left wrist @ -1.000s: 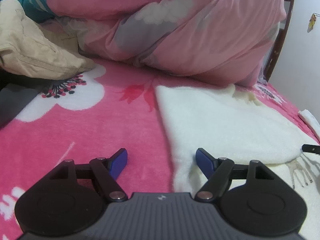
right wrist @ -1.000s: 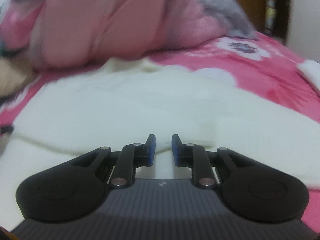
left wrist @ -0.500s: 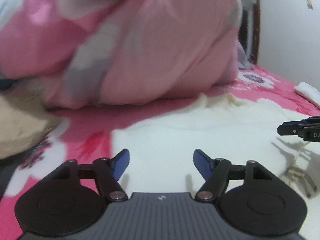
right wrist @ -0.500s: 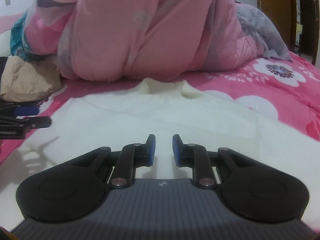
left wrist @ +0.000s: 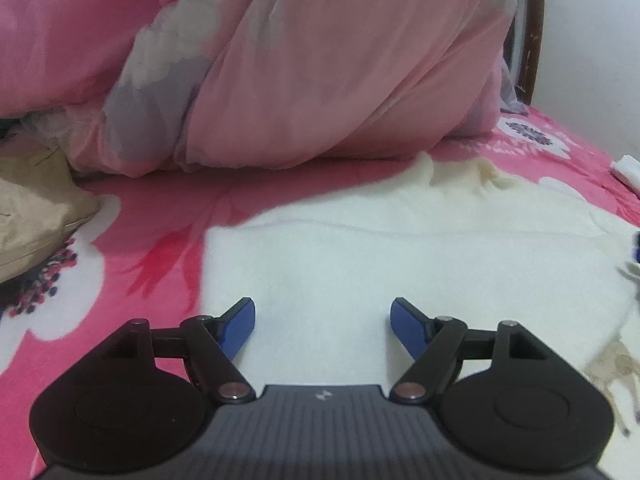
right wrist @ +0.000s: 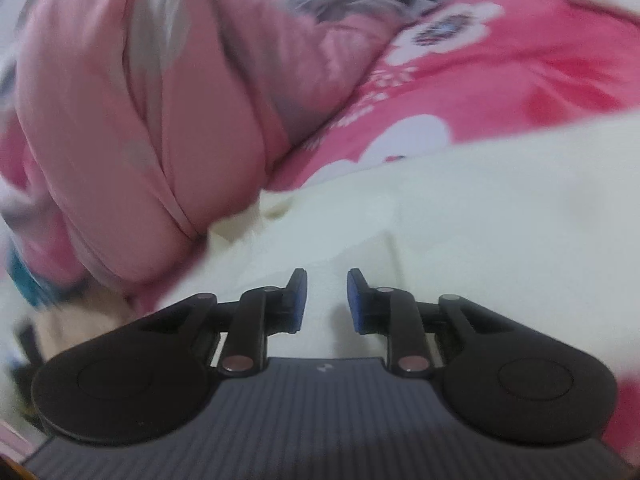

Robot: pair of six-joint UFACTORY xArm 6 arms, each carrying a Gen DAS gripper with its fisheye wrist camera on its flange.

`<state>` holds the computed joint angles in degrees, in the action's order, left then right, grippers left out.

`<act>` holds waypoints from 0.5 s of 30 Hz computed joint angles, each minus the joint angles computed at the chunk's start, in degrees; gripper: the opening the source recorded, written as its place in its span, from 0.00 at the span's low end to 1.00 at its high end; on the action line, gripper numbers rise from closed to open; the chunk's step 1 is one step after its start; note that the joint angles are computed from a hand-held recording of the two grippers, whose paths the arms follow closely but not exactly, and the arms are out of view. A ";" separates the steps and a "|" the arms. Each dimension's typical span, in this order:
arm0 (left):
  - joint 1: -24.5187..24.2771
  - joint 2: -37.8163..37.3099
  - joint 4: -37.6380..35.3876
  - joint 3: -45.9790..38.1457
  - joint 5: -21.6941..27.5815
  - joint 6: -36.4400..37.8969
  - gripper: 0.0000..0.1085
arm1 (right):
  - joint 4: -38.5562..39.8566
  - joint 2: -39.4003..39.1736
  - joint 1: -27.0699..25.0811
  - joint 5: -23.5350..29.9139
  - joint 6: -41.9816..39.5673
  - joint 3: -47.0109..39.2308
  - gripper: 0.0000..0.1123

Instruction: Fold clothes

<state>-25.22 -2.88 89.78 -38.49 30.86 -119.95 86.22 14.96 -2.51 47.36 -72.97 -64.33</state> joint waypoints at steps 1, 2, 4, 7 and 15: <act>-0.62 -0.40 -0.69 0.37 0.40 0.29 0.73 | -0.46 -1.27 -2.09 1.75 1.52 1.31 0.25; -1.41 -0.28 -1.35 0.58 1.19 0.58 0.74 | -0.37 -2.86 -4.13 1.74 1.62 3.11 0.28; -3.04 0.38 -1.91 0.65 3.36 0.58 0.75 | 0.42 -5.67 -8.47 0.62 1.20 6.40 0.35; -4.61 1.42 -1.54 0.30 6.27 -0.40 0.77 | 2.45 -6.82 -15.17 -2.20 3.02 8.07 0.42; -3.31 1.76 0.98 0.66 4.76 -4.78 0.82 | 8.16 1.50 -22.01 -13.25 7.02 -0.75 0.43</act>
<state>-28.53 -1.12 90.77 -37.83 35.63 -124.73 94.39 16.46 -24.52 34.11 -65.95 -65.08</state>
